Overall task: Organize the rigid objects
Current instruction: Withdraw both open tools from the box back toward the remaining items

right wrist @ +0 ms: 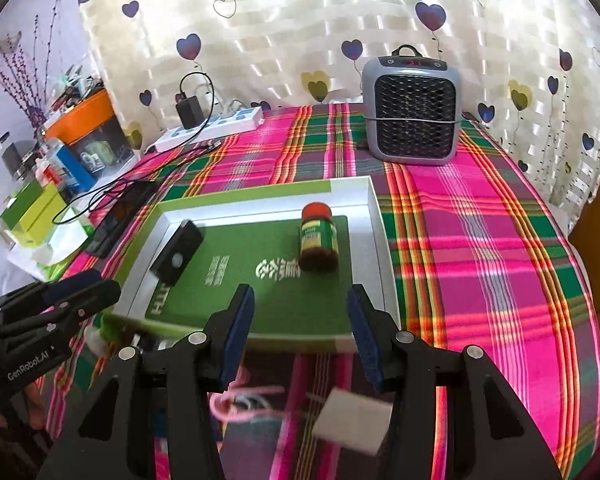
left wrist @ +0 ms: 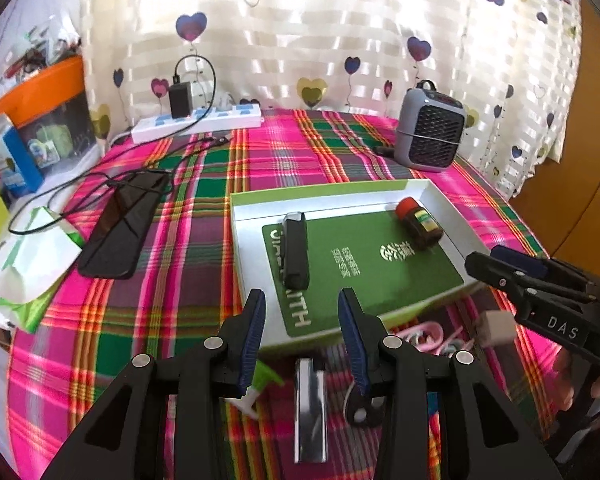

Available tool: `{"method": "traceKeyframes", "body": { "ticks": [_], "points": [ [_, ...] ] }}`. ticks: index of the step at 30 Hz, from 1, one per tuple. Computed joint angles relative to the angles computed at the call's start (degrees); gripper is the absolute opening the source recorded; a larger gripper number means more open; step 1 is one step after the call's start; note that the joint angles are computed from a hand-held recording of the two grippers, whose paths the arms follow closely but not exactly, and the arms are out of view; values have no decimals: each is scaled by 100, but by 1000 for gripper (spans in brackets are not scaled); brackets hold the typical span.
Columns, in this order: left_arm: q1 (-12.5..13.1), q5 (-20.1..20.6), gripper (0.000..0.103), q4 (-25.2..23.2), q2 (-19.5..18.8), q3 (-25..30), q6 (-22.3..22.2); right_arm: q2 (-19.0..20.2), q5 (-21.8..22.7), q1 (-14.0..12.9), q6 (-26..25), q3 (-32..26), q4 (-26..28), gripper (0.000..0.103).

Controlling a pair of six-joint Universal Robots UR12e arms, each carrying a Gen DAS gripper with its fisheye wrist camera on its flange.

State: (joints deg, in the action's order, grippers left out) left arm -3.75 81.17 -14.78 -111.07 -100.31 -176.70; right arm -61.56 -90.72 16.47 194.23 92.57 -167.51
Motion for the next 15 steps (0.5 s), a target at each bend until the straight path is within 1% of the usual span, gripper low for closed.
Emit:
{"method": "traceKeyframes", "body": {
  "ticks": [2,6,10,13,15],
  "points": [
    [40,-132,37,1,68,-98,30,-56,-52,16,-20,103,-88,49],
    [115,-156,37,122,200,-335,80,-194,-104,26,-109,357,-299,49],
    [249,-252,37,170,324,-554,176,-331,-107,1,-179,634,-490,49],
    [325,-154,37,200,387,-669,166,-423,-20,-45,-176,815,-586,49],
    [364,-162,37,203,410,-704,141,-455,-33,-58,-247,889,-618,49]
  ]
}}
